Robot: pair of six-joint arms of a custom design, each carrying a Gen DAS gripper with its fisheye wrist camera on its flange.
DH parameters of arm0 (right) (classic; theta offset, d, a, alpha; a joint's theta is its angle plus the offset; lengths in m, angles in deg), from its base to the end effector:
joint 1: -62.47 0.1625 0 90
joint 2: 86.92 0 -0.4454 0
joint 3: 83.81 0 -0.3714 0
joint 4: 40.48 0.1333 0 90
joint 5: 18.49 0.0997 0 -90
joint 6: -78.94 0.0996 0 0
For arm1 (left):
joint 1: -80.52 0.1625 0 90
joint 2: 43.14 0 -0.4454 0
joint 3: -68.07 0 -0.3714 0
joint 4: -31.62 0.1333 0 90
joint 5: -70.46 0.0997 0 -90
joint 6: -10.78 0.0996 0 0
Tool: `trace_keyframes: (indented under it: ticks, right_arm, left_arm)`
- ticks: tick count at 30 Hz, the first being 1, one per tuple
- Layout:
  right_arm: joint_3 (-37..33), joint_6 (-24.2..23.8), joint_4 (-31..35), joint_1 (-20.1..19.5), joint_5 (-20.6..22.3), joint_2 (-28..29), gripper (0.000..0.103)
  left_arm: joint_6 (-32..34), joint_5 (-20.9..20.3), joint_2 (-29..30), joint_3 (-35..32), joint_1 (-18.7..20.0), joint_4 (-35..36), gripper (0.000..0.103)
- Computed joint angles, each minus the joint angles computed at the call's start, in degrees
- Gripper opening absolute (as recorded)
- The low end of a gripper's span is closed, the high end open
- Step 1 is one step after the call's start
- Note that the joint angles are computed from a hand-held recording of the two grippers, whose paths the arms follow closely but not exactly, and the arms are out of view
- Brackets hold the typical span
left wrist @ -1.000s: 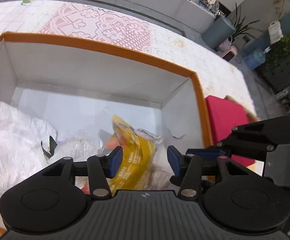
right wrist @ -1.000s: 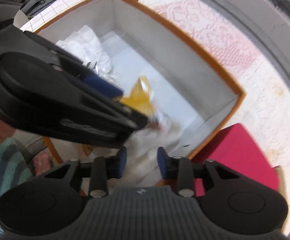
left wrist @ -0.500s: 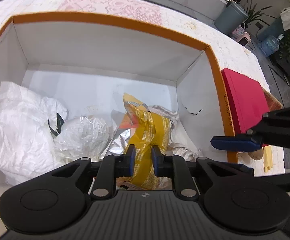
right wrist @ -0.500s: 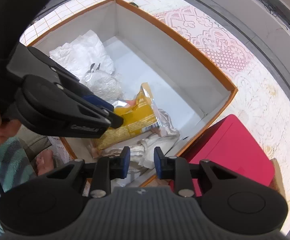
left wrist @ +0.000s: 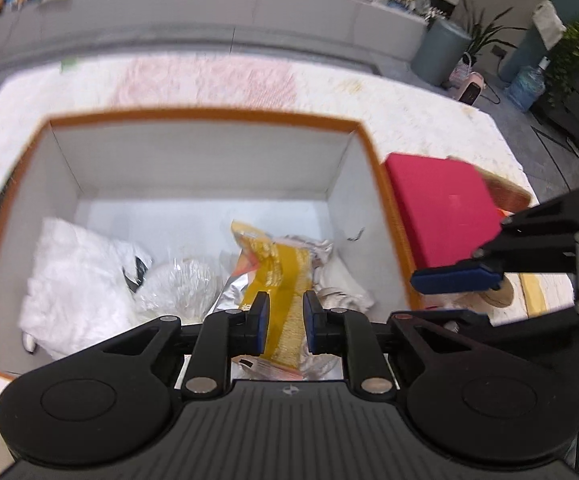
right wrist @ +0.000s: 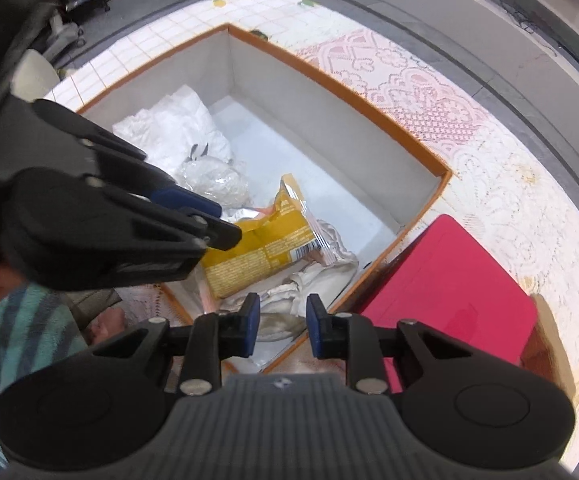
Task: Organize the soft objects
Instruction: 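Move both tools back to the remaining items on the table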
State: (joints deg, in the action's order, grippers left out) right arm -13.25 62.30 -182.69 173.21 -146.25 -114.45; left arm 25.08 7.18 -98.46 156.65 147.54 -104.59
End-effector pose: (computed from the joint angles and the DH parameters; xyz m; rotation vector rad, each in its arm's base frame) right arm 0.3429 -0.7015 0.0531 0.7300 -2.3705 0.2293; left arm -0.1020 -0.6966 0.2607 0.7860 2.5556 -0.3505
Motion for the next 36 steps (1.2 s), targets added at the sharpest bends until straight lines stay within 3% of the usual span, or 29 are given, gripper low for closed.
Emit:
trace_keyframes:
  ticks: [6,12,17,27,31,36]
  right_arm:
    - [7.4,1.0,-6.9,1.0,-0.7,-4.1,0.023]
    - [17.3,2.3,-14.0,1.0,-0.5,-10.4,0.026]
    - [26.4,5.3,-19.4,-0.4,-0.5,-17.0,0.037]
    - [42.2,13.1,-25.9,-6.9,-2.8,-28.4,0.046]
    - [45.6,14.7,-26.8,-10.0,-3.2,-31.2,0.047]
    - [47.1,14.0,-28.3,-12.9,-3.3,-32.1,0.057]
  left_arm:
    - [1.8,1.4,-4.7,7.4,-3.7,-5.6,0.019]
    - [2.8,-3.1,-8.1,13.6,-6.4,-9.8,0.019]
    - [5.7,-6.6,-8.3,17.9,-8.7,-14.4,0.019]
    - [8.8,-12.5,-1.5,19.5,-11.0,-16.0,0.019]
    - [10.6,-12.1,1.7,19.8,-11.9,-18.2,0.021]
    - [14.0,-10.3,5.8,18.1,-12.8,-19.3,0.032]
